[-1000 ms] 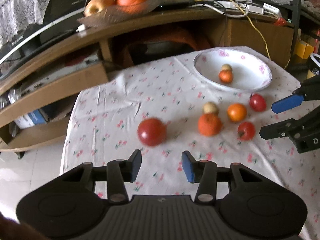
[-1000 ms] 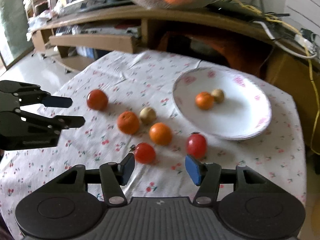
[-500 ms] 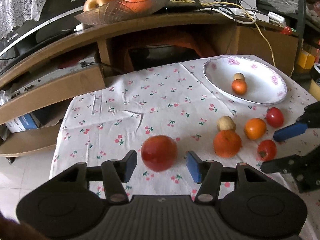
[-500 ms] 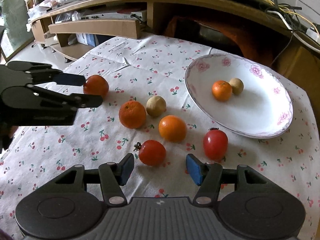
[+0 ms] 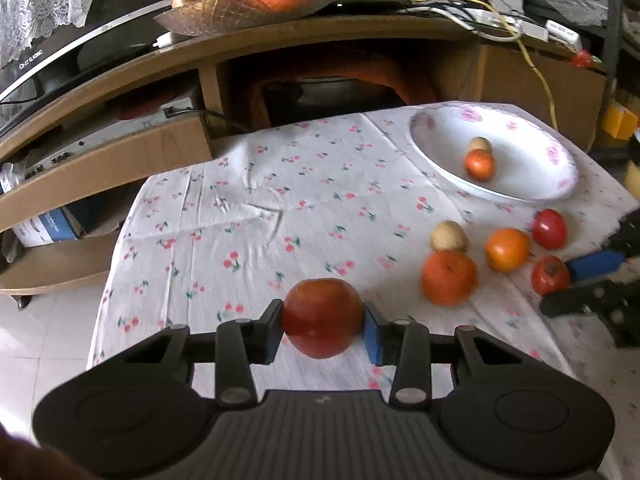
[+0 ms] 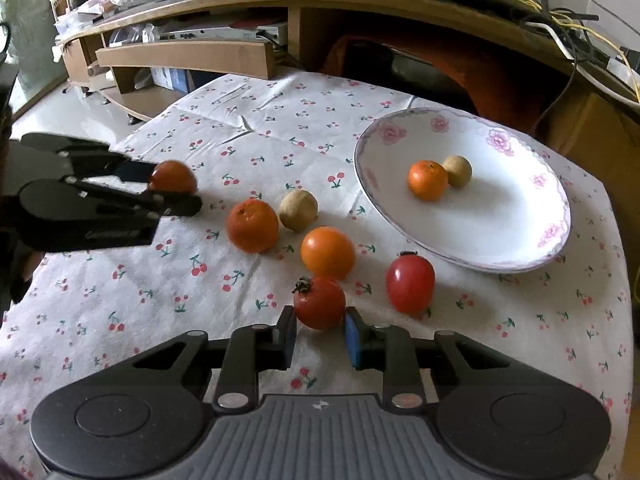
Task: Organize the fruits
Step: 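Grasp a red cherry tomato with the right gripper while the left holds the tomato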
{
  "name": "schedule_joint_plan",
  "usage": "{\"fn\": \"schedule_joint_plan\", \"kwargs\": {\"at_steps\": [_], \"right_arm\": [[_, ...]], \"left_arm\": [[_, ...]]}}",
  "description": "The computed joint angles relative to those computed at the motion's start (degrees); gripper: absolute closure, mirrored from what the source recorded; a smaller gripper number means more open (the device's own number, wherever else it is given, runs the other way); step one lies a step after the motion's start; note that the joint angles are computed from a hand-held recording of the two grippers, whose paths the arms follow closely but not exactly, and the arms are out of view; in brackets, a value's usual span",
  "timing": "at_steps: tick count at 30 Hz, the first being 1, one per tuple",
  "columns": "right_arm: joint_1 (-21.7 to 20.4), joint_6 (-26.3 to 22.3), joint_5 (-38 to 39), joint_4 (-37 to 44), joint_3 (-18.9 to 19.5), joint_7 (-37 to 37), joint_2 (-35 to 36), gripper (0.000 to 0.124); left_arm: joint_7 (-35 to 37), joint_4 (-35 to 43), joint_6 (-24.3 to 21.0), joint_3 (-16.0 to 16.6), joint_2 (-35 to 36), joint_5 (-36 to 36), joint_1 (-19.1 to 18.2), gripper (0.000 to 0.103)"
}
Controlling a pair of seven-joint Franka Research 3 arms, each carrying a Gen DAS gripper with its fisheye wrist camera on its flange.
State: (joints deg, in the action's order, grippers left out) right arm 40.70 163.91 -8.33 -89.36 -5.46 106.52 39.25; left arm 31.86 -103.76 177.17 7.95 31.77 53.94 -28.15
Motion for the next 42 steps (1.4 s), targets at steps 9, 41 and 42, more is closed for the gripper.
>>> {"fn": "schedule_joint_plan", "kwargs": {"at_steps": [9, 41, 42], "right_arm": [[3.5, 1.35, -5.16, -10.89, -3.48, 3.19, -7.08, 0.099], [1.61, 4.74, -3.02, -12.77, -0.88, -1.41, -7.15, 0.093], [2.11, 4.13, -3.1, -12.5, -1.45, -0.95, -7.12, 0.095]], "left_arm": [[11.89, -10.64, 1.99, -10.26, -7.19, -6.59, 4.35, 0.058], [15.73, -11.89, 5.25, -3.15, -6.45, -10.38, -3.57, 0.053], [18.75, -12.14, 5.07, -5.91, -6.47, -13.54, -1.3, 0.057]]}}
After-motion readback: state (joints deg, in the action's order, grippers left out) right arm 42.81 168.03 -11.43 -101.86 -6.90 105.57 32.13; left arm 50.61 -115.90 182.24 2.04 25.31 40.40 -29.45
